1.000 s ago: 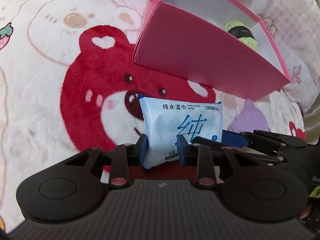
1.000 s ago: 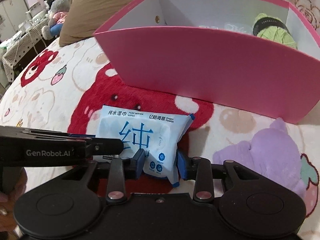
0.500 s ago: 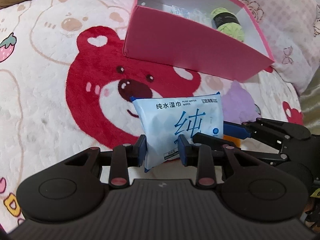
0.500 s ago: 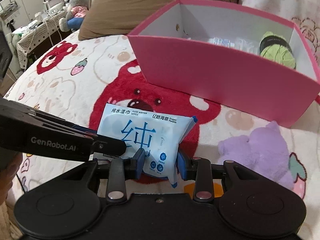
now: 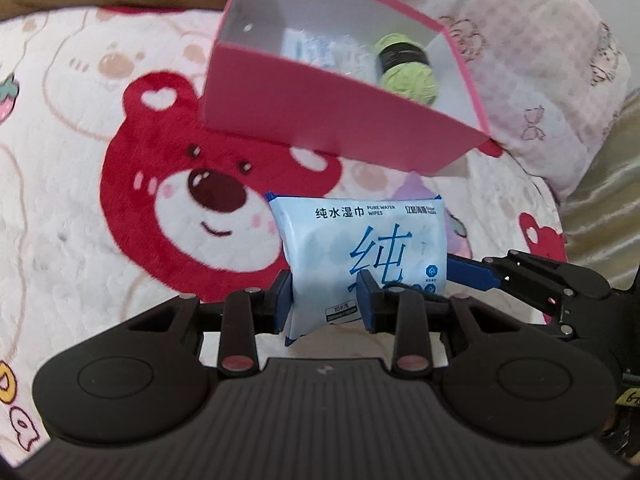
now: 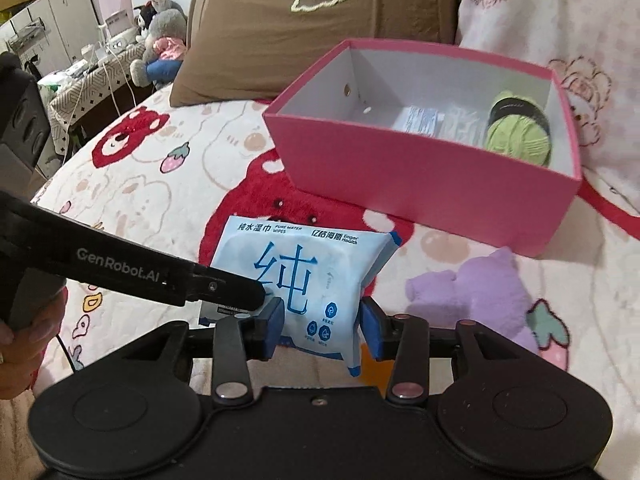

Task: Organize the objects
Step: 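Lift the wet-wipes pack with the left gripper toward the pink box, then lower the wet-wipes pack into the box and open the left gripper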

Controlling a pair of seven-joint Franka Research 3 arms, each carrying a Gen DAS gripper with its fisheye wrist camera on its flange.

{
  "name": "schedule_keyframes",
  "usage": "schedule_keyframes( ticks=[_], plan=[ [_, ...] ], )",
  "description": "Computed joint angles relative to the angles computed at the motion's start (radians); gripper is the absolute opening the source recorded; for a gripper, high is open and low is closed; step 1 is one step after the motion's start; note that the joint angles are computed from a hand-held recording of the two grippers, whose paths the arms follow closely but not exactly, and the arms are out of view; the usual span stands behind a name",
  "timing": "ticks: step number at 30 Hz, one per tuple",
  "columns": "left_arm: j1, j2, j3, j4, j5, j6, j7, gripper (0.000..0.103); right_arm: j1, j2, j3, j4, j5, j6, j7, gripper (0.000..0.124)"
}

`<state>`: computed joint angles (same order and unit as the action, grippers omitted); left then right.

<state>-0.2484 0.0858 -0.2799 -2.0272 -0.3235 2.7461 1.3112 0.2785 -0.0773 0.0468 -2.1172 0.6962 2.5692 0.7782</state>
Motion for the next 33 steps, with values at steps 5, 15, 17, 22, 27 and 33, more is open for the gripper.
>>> schedule_keyframes(
  ticks=[5, 15, 17, 22, 27, 33],
  plan=[
    [-0.021, -0.01, 0.003, 0.044, 0.1, -0.036, -0.063, 0.032, -0.009, -0.039, -0.017, -0.01, 0.024, -0.024, -0.015, 0.054],
    [-0.04, -0.011, 0.008, 0.136, 0.222, -0.08, -0.149, 0.033, -0.017, -0.075, -0.045, 0.022, 0.097, -0.054, -0.049, 0.066],
    [-0.041, -0.01, 0.008, 0.153, 0.234, -0.094, -0.146, 0.033, -0.02, -0.075, -0.052, 0.038, 0.117, -0.071, -0.064, 0.067],
    [-0.027, 0.006, 0.002, 0.207, 0.153, -0.12, -0.086, 0.033, -0.03, -0.066, -0.049, 0.074, 0.101, -0.09, -0.071, 0.073],
    [-0.021, 0.001, 0.006, 0.229, 0.149, -0.089, -0.083, 0.034, -0.037, -0.039, -0.05, 0.149, 0.097, -0.124, -0.097, 0.074],
    [-0.014, 0.031, 0.011, 0.288, 0.161, -0.064, -0.066, 0.034, -0.044, -0.011, -0.052, 0.231, 0.164, -0.134, -0.177, 0.075]
  ],
)
